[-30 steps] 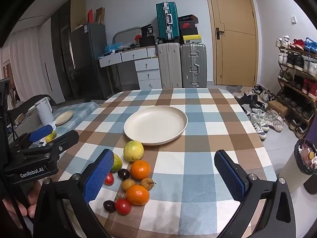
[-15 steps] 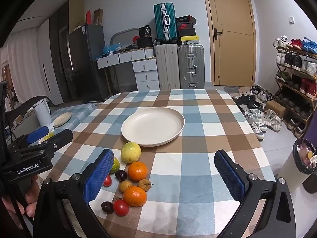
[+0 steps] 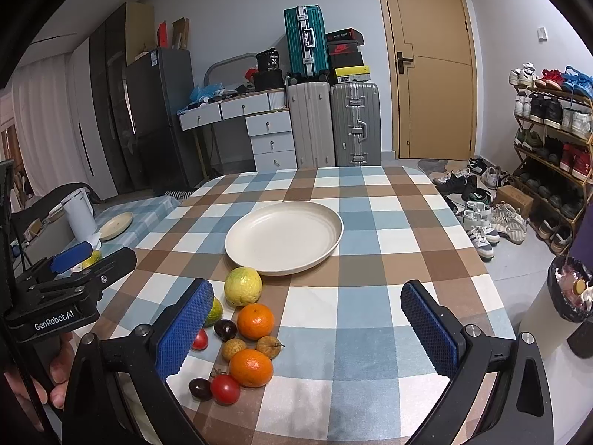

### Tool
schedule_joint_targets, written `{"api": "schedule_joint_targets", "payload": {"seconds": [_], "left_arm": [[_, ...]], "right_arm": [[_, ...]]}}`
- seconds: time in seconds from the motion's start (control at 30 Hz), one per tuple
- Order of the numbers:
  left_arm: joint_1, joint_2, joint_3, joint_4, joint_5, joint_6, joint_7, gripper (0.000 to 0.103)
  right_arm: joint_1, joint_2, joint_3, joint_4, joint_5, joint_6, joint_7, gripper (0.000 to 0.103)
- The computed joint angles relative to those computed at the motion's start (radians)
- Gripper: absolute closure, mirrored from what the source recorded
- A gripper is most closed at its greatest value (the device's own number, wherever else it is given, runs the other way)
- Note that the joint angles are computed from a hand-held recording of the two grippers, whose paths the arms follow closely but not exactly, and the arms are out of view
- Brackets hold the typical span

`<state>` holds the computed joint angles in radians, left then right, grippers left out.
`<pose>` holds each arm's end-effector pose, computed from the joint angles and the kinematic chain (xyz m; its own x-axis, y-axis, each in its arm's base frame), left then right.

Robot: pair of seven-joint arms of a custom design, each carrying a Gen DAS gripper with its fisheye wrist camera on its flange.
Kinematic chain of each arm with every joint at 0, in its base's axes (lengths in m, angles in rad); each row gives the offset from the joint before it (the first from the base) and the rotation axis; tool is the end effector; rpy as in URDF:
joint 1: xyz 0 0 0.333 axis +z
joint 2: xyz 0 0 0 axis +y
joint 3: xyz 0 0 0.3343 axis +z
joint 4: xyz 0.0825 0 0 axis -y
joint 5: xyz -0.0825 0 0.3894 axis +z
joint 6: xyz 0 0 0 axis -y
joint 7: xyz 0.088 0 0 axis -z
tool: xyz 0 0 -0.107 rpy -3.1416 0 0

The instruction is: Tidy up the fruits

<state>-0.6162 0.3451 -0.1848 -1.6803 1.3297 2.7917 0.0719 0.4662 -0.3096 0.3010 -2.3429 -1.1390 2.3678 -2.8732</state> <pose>0.4661 -0.5211 0.4816 -0.3941 -0.9178 0.0479 -0.4776 0.1600 -0.8639 0.3508 0.3358 0.5045 -0.2523 -0.9608 -0.1150 -0.4891 0.2291 -0.8416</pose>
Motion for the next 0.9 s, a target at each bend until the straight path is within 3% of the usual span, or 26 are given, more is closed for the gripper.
{"api": "schedule_joint_targets", "payload": {"seconds": [0.9], "left_arm": [[0.001,-0.004,0.001,-0.005,0.021,0.006,-0.018,0.001]], "right_arm": [[0.0,0.004,-0.002,0.003,-0.004,0.001,0.008,0.0]]}}
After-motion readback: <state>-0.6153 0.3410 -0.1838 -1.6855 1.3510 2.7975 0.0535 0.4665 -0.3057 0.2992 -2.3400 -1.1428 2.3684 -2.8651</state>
